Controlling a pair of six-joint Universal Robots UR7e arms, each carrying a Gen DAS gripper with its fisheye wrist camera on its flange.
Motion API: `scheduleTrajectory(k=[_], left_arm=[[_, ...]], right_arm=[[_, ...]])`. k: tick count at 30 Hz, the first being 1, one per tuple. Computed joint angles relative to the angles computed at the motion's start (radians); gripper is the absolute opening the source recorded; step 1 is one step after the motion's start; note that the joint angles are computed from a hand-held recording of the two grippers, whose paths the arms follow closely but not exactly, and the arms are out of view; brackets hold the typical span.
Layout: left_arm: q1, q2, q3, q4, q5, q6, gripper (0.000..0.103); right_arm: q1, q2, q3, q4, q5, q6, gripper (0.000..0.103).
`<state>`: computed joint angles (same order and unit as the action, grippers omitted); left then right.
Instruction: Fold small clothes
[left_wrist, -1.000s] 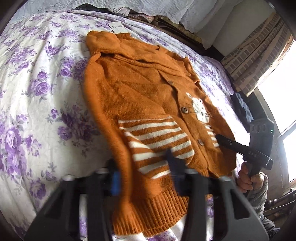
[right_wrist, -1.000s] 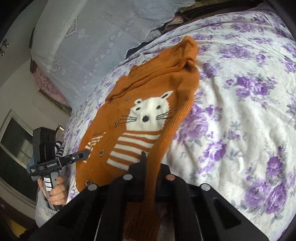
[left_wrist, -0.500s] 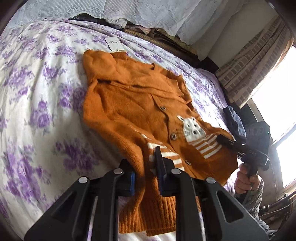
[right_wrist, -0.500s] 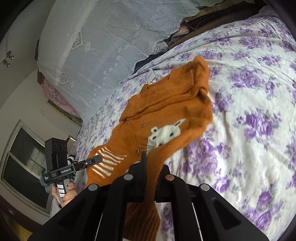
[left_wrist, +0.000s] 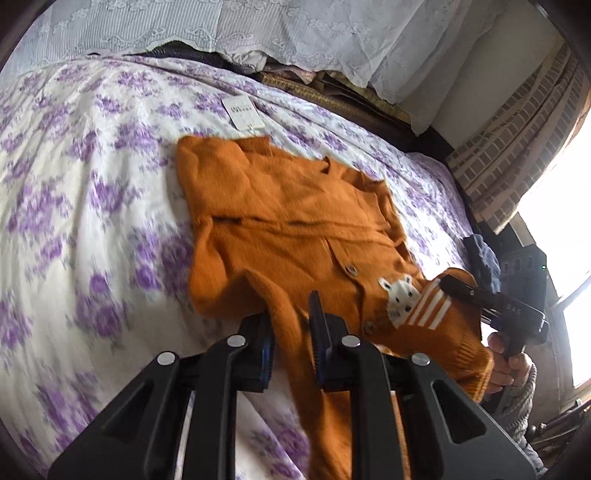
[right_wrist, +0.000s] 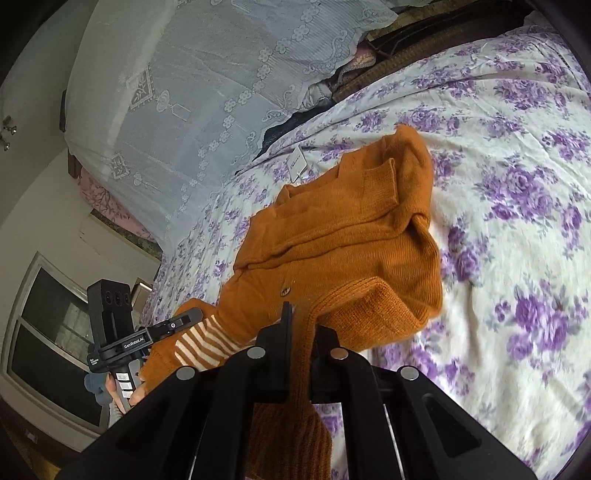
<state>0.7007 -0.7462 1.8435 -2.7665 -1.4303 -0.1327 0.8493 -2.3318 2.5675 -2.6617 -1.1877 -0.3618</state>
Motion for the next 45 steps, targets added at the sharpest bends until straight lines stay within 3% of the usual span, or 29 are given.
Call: scheduleTrajectory(k=[11, 24, 31, 37, 41, 43, 45], left_arm=[[0.020, 0.058, -0.085, 0.017, -0.032, 0.004, 0.009], [0.053, 0.132, -0.225, 0.027, -0.022, -0.021, 0.007], [0.088, 0.222, -0.365, 0.075, 0.003, -0.044, 0.007], [0.109, 0.312, -0.482, 0.121, 0.049, -0.059, 0.007], [0.119, 0.295, -0.446, 0.097, 0.039, -0.049, 0.007], [0.110, 0.265, -0.407, 0.073, 0.060, -0.013, 0.007], [0.097, 0.220, -0.353, 0.042, 0.080, 0.032, 0.007]], right_arm=[[0.110, 0.147, -0.076, -0.099, -0.073, 0.084, 0.006], [0.164, 0.322, -0.198, -0.166, -0.113, 0.178, 0.006], [0.121, 0.415, -0.260, -0.214, -0.095, 0.251, 0.006], [0.020, 0.504, -0.326, -0.223, -0.016, 0.374, 0.006], [-0.038, 0.530, -0.345, -0.173, 0.086, 0.371, 0.007], [-0.051, 0.517, -0.345, -0.142, 0.111, 0.344, 0.011], [-0.066, 0.493, -0.333, -0.137, 0.141, 0.334, 0.031]])
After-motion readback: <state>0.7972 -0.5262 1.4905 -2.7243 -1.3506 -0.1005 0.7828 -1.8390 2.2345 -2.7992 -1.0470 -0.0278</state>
